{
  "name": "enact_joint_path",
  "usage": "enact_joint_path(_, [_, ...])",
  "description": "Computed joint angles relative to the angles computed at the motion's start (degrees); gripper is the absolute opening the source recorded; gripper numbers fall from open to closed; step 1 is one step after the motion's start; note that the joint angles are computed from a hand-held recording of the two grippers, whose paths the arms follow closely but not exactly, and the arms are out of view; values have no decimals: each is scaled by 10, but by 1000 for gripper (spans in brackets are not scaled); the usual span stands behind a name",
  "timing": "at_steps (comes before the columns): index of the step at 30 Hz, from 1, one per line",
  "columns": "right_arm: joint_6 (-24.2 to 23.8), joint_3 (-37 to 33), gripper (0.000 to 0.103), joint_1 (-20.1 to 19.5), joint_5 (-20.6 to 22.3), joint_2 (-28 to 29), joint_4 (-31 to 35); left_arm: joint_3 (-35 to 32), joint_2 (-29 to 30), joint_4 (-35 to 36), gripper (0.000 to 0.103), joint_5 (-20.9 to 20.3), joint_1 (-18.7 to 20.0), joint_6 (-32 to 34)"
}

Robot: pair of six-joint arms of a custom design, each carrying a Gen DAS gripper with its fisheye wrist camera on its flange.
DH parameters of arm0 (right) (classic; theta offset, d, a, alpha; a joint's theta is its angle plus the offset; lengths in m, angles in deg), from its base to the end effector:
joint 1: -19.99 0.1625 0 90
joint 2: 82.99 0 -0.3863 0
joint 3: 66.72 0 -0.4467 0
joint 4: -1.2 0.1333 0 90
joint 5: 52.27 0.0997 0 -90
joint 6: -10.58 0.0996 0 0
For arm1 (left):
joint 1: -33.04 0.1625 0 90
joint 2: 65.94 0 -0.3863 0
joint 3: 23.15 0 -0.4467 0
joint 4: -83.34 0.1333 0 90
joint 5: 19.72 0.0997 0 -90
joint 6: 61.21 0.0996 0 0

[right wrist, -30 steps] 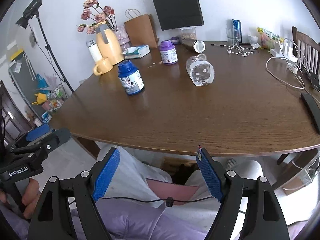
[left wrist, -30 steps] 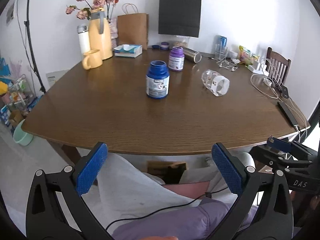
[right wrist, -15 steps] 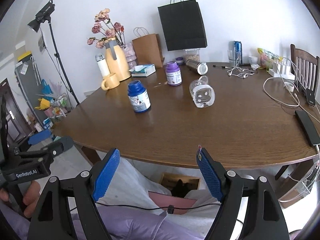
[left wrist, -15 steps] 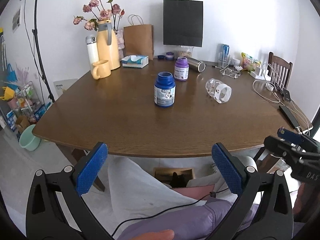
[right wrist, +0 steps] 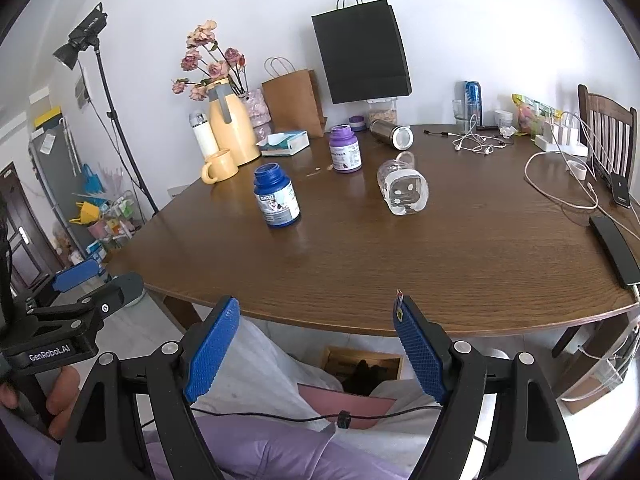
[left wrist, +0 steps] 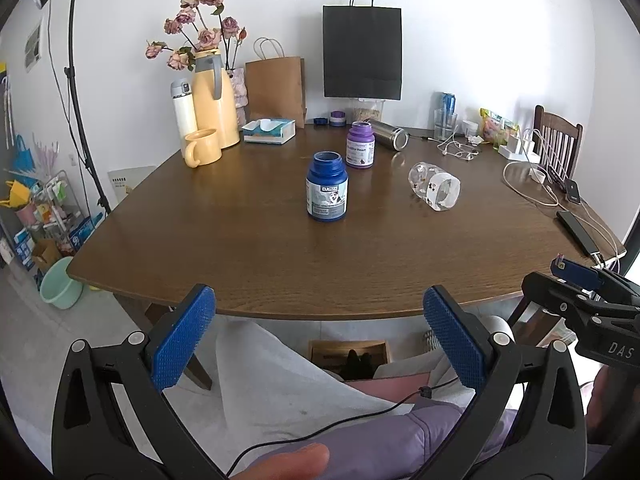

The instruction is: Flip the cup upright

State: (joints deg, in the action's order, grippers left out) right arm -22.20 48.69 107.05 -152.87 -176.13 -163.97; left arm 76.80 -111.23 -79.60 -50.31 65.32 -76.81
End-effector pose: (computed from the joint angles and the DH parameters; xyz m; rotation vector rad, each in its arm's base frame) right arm 0.0876 -0.5356 0.3994 0.5263 -2.4185 1.1004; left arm -0.4247 -0.5274 0.0558 0.6199 2.1884 -1.0639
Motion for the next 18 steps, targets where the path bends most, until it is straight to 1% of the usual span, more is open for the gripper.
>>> enact_joint_path(18, [1,1,83,-2,0,0,-7,2,0,-7,103,7,-4,2])
